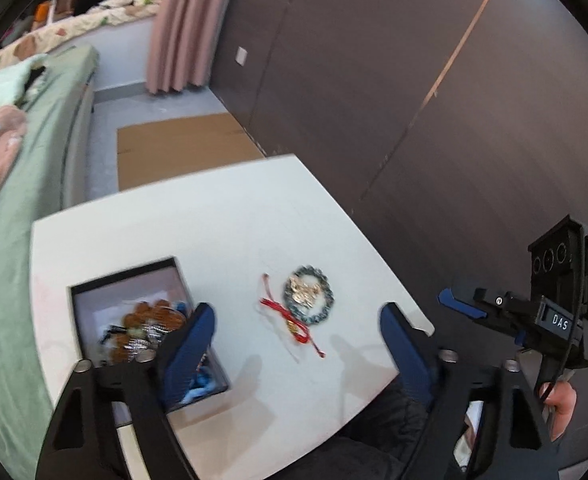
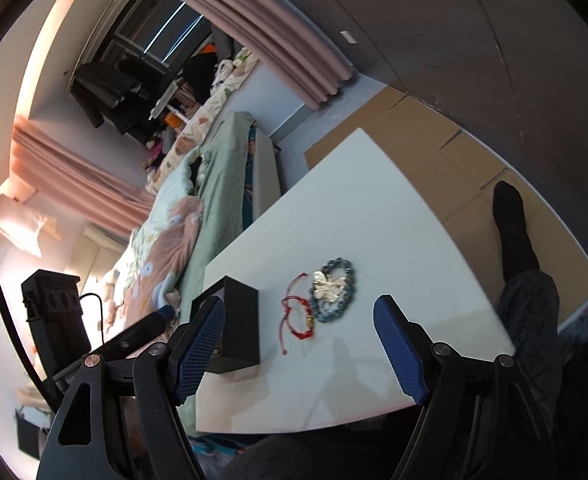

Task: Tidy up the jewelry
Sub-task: 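Grasp the red string with the left tool while the right tool approaches the grey bracelet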

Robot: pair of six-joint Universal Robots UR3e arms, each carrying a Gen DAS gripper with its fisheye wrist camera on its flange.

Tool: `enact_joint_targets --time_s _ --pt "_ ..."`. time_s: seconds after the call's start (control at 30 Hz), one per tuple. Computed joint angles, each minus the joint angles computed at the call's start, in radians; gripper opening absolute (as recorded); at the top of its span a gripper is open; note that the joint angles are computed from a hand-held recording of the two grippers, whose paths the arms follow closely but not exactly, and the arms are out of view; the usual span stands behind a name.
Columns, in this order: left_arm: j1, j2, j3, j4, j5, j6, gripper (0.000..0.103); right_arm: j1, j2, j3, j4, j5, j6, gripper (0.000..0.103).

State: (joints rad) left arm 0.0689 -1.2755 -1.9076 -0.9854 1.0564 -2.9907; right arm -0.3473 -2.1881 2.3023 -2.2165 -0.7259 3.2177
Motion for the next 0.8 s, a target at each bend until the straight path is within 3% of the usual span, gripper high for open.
enact_joint_targets --time_s 0.37,0.5,0.57,0.6,0.63,0.67,0.8 --pt "-0.237 -0.298 0.14 0.065 0.178 -0.068 0.067 -0.215 -0.161 0.053 0.34 0.073 -0.268 0.077" --pt "-0.276 -0.398 0.198 0.051 0.246 -0.088 0.061 -0.236 -0.175 0.058 0.374 0.072 -0.297 0.077" --pt "-0.29 -0.434 0.206 0.072 0.27 -0.1 0.054 -0.235 -0.168 0.059 0.372 0.071 -0.3 0.077" --pt "-0.294 -0.441 0.205 0.082 0.277 -0.101 0.044 -0.228 -0.159 0.061 0.358 0.071 -0.294 0.077" --pt "-0.296 -0.454 0.201 0.1 0.28 -0.096 0.02 -0.222 -0.15 0.063 0.343 0.072 -0.289 0.077" --pt "-0.294 -0.463 0.198 0.106 0.276 -0.094 0.004 -0.208 -0.134 0.066 0.313 0.068 -0.273 0.077" --pt "-0.258 -0.38 0.095 0.227 0.264 -0.106 0.003 -0.122 -0.023 0.062 0.142 0.045 -0.184 0.077"
